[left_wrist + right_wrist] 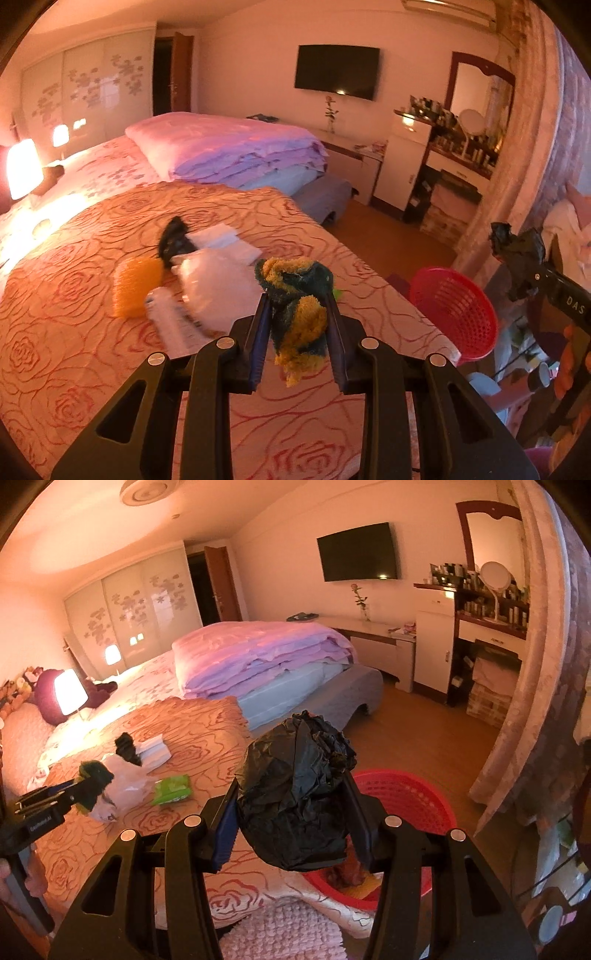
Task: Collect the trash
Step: 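Carry the knit cloth and black bag in both tools over the red wastebasket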
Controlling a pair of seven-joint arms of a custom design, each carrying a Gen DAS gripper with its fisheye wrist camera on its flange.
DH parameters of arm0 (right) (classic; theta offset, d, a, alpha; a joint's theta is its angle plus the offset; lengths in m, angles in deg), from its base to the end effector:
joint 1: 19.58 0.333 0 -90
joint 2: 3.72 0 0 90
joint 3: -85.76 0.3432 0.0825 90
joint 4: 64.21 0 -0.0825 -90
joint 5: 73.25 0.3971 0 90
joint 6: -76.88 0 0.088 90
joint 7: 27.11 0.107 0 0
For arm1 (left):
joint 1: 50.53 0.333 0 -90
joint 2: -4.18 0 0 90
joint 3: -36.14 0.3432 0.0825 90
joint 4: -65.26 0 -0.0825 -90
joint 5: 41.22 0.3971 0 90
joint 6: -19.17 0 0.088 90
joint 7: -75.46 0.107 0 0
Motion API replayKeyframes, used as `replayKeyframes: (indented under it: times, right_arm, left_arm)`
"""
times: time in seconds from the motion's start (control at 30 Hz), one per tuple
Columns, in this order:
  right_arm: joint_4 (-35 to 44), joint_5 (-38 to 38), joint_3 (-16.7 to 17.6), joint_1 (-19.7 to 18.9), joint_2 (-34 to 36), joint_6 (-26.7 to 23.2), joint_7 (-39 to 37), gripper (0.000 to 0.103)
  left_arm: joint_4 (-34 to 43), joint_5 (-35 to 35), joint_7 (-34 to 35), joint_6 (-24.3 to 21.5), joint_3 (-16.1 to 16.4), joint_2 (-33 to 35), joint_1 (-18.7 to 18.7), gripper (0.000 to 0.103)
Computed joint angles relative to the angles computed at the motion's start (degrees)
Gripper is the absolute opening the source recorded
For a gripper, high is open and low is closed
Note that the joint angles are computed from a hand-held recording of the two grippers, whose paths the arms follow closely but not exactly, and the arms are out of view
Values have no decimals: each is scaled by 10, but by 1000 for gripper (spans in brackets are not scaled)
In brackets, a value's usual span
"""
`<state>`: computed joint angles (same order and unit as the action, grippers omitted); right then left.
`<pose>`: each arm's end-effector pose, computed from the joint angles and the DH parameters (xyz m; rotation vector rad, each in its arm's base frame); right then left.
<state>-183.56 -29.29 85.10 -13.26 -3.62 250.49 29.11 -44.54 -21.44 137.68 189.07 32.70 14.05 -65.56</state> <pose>0.5996 0.0067 0.5429 -1.5557 1.6106 -0.6493 0.6219 -0.2292 0.5282 -1.6143 1.8649 -0.9655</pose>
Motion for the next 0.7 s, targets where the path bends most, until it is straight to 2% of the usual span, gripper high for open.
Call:
replayKeyframes:
  times: [0.47, 0.7]
  right_arm:
    - [0, -45, -1, -20, 8, 12, 54, 49]
    - [-4, -96, -6, -28, 8, 25, 99, 49]
  left_arm:
    - [81, -73, 100, -37, -24, 60, -16, 27]
    - [126, -104, 139, -53, -29, 89, -30, 27]
